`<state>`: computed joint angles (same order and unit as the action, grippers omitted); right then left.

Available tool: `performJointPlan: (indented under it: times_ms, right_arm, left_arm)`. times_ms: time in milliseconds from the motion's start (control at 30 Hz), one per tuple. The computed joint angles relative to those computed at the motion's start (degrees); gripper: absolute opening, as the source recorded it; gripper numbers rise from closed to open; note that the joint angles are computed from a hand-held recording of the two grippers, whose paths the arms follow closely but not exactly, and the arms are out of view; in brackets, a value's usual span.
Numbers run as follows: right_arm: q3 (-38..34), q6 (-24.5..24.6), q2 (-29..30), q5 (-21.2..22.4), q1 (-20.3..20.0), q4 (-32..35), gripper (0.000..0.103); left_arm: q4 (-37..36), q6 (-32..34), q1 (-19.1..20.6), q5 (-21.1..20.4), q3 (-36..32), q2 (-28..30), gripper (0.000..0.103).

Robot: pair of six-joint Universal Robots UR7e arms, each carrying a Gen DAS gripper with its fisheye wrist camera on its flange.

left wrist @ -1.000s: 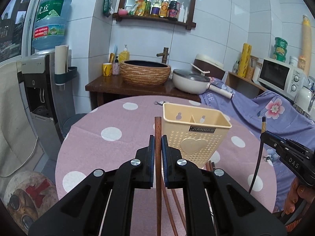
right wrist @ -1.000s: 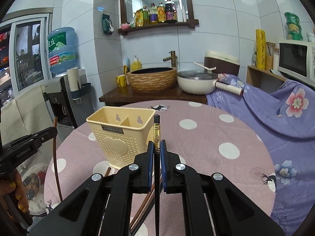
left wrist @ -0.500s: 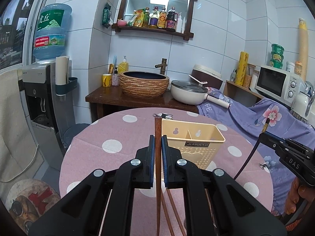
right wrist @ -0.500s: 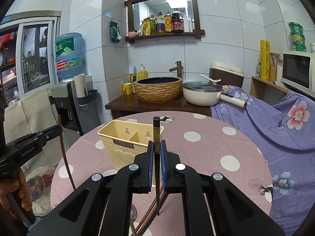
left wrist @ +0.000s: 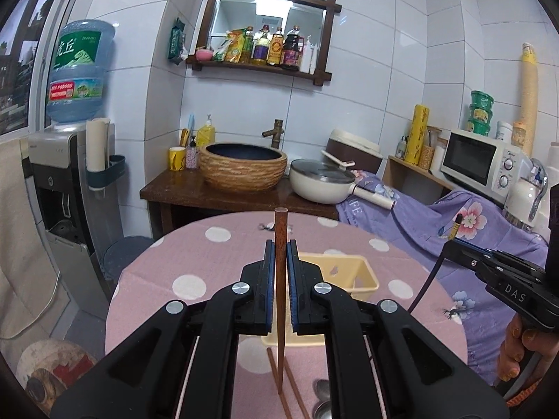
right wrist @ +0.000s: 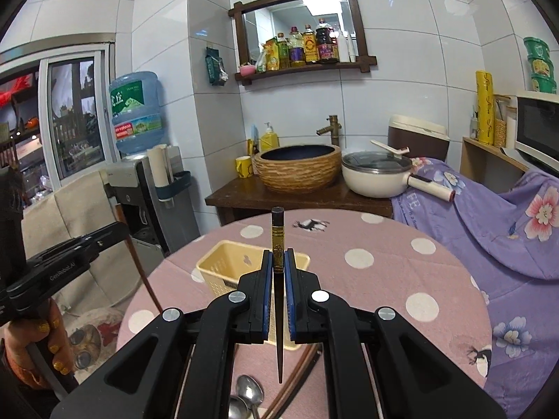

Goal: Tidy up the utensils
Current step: 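Lift both chopsticks and lower them into the cream basket with both grippers, then open both grippers to release the chopsticks inside the basket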

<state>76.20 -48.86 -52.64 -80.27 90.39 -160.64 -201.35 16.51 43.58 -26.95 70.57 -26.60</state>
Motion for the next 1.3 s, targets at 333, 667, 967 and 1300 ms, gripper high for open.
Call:
performJointPlan:
  times_ms: [333, 667, 967, 1300]
  right_arm:
    - [-12.9, 5.3, 4.4, 1.7, 5.4, 2.1, 0.007]
    - [-17.4, 5.4, 11.0, -3.4, 5.0, 0.3, 0.007]
    - [-16.9, 5.6, 13.3, -6.0, 3.2, 0.9, 0.007]
    - [-17.4, 5.7, 14.6, -7.7, 2.4, 1.6, 0.007]
  left_arm:
    - [3.0, 16.8, -1.5, -1.4, -28.5, 8.9, 0.007]
    - [14.0, 12.6, 2.8, -1.5, -46.5, 18.4, 0.007]
    - [17.3, 0.5, 6.3, -2.2, -33.5, 14.8, 0.007]
    - [20.5, -4.9, 8.0, -2.5, -30.7, 14.8, 0.007]
